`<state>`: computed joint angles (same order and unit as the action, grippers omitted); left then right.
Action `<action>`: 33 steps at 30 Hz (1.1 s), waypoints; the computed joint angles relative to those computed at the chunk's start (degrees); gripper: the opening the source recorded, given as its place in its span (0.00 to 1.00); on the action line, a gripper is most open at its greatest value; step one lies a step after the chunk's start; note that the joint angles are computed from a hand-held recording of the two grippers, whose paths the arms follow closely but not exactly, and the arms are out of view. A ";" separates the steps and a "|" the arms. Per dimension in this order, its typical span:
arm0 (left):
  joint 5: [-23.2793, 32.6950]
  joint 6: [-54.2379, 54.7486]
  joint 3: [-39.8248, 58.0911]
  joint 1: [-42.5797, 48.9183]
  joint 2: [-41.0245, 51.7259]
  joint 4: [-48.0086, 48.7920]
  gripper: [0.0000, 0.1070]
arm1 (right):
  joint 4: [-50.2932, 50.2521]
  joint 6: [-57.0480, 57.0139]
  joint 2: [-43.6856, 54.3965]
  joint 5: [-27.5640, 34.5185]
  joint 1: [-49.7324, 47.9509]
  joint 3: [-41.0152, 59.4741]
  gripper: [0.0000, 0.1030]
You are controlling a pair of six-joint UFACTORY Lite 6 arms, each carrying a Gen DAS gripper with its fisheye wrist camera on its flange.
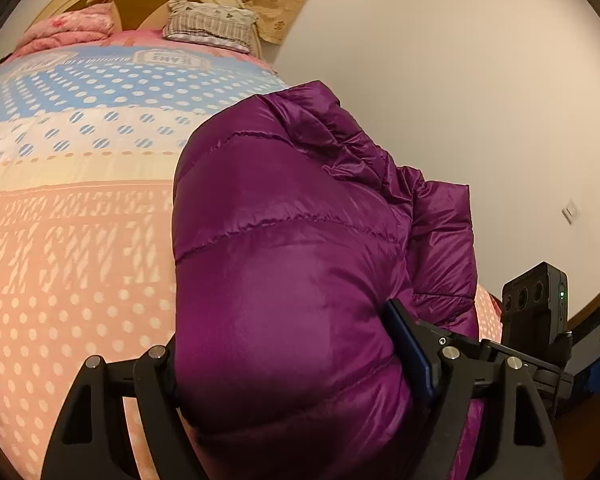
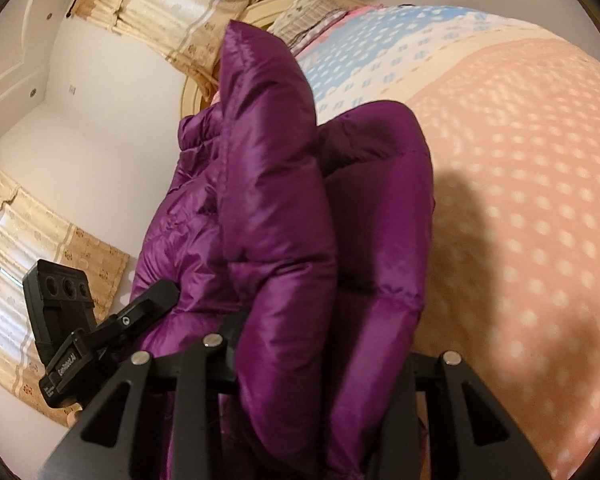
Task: Fold large clothes
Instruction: 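Grasp the folded jacket bundle with both grippers and lift it, then hold the purple jacket bundle up with both grippers and carry it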
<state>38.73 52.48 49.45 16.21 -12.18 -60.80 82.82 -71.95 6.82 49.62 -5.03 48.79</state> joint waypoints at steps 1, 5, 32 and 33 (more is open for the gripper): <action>-0.60 -0.67 -0.43 -1.00 -0.52 0.36 0.75 | 0.11 -0.33 -0.65 0.24 -0.62 -1.00 0.37; -2.31 -1.62 -2.04 -3.93 -1.40 0.08 0.75 | -0.60 0.97 -3.20 -0.73 -1.09 -3.04 0.37; 0.46 3.61 -2.95 1.55 3.93 -7.88 0.75 | -5.01 13.02 -0.70 -10.12 11.58 6.53 0.37; 0.61 3.66 -2.62 1.13 4.03 -8.04 0.75 | -5.45 13.82 -0.96 -10.58 11.82 6.90 0.37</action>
